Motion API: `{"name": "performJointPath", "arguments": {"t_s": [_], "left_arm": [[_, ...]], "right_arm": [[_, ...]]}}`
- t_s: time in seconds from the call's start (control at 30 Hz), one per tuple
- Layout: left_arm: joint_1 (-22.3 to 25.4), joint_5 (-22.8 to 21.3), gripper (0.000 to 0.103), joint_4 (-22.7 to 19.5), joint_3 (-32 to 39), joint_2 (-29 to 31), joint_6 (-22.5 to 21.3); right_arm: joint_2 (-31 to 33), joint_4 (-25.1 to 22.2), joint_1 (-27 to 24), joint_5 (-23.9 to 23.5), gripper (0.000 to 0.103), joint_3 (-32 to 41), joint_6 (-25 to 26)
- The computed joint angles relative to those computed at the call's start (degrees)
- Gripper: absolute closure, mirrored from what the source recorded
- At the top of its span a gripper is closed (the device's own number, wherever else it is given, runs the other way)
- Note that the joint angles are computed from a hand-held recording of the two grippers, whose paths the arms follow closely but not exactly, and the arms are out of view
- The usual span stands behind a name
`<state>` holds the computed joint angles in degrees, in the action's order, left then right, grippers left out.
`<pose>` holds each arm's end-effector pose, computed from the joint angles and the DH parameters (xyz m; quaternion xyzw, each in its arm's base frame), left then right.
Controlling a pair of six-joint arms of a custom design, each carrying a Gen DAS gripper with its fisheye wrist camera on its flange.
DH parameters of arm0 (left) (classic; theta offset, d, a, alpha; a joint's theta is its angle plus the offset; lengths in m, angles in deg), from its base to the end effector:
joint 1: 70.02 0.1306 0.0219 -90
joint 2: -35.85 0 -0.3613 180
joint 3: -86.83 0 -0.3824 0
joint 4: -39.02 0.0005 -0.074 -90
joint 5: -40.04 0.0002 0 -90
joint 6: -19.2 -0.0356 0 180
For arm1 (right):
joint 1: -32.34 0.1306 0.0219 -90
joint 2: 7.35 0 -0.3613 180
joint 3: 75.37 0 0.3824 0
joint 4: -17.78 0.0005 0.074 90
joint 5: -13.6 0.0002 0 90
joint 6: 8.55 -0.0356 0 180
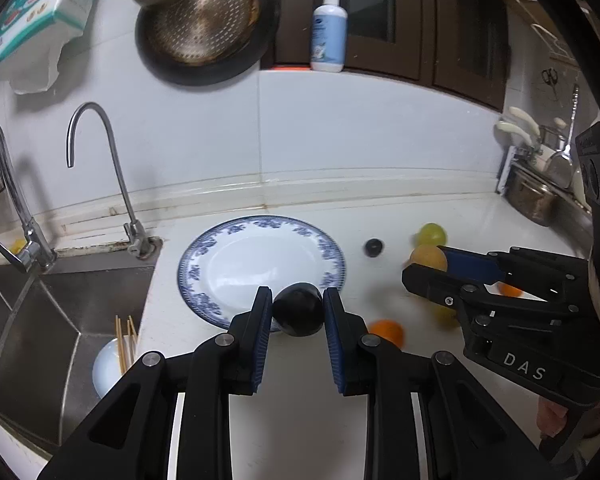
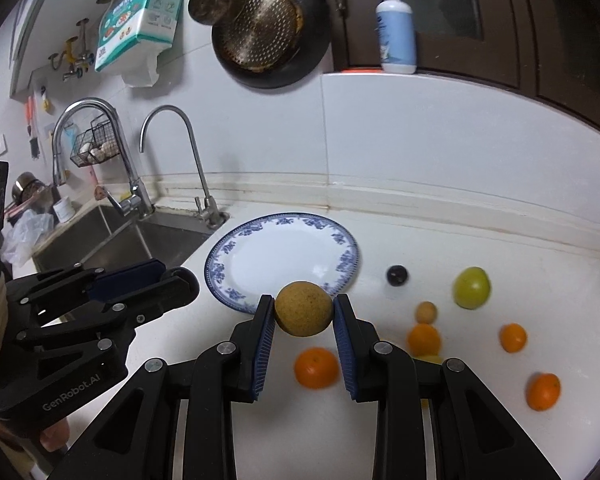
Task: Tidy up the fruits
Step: 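Carry both fruits over the blue-rimmed plate and open both tools onto it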
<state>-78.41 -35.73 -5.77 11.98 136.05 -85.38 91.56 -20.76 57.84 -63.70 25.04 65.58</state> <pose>0.5428 -0.0894 0.4495 0.2304 0.8703 -0.0893 0.4261 0.4971 0.2279 0.4319 -0.0255 0.8906 0.0639 0.4496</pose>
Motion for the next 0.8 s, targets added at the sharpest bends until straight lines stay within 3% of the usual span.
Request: {"name": "performJointPath", "arguments": {"t_s": [0.23, 0.5, 0.8], "left_arm": [[1.5, 0.0, 0.077, -2.5, 6.0, 5.9, -2.1], [2.1, -1.0, 0.077, -4.9, 12.3, 12.4, -5.1], [2.0, -1.0, 0.077, -14.5, 23.9, 22.4, -7.0]], "right_arm": [[7.4, -4.0, -0.4, -1.9, 0.072, 8.5, -0.1], [17.6, -12.5, -1.5, -3.2, 0.072, 21.2, 1.9], [28.2, -23.1, -3.1, -6.1, 0.072, 34.5, 2.4]]}}
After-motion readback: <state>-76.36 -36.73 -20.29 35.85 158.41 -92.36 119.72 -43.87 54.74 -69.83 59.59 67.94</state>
